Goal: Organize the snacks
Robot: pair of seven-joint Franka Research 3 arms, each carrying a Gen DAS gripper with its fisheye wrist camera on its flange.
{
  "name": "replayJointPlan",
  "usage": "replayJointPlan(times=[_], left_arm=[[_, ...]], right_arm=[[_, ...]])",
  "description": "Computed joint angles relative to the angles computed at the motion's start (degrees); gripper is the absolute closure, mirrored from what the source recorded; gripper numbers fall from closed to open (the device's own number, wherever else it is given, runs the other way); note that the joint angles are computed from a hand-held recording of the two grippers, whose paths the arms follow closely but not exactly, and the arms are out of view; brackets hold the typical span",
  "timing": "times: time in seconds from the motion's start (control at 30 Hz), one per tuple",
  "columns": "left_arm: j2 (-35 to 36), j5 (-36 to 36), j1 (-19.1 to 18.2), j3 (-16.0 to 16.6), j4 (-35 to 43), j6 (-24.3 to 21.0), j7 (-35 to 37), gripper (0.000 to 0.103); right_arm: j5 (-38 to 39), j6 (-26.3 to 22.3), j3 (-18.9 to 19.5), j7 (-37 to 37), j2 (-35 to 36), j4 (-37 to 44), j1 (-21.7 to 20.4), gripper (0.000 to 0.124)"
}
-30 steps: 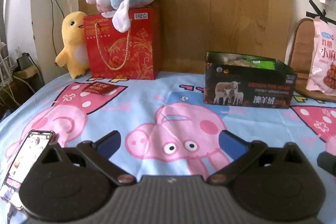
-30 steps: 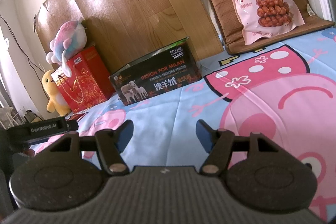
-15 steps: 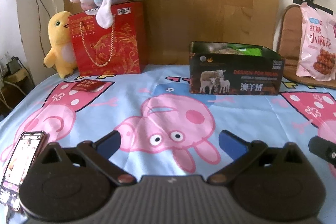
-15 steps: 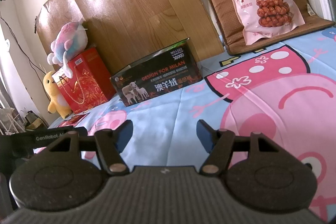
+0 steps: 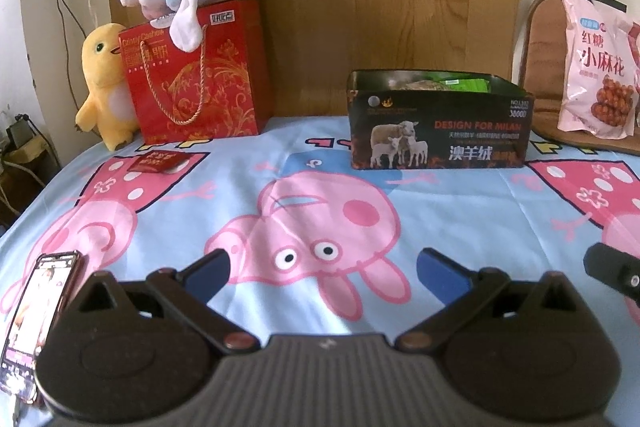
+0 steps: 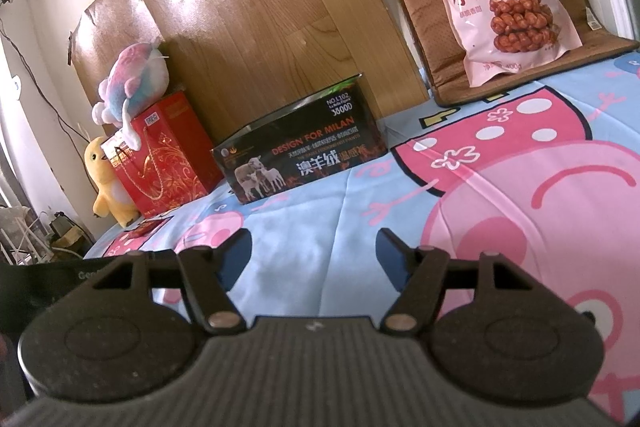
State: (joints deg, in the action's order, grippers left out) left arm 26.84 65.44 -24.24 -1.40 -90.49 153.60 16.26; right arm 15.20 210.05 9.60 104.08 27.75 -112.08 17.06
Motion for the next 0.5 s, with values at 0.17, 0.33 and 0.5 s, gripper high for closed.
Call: replayJointPlan(times=[0.17,0.33,0.5], left_arm=[[0.1,1.33,-0.88,0.51,0.33,-2.12,-1.13,0.0],[0.58,1.79,-1.15,0.1,1.33,-5.22,-0.54,0.0],[0.55,0.1,-0.38,-0.59,1.29,-4.85,0.16,0.0]], right_arm=[[0.01,0.05,-0.01,0.04,-0.01,-0.04,0.02,0.053],[0.04,0.1,-0.03,0.04,-0.03,-0.08,0.08,0.053],[-0.2,0.08,0.05,0.21,0.0,-0.04,-0.1,0.053]])
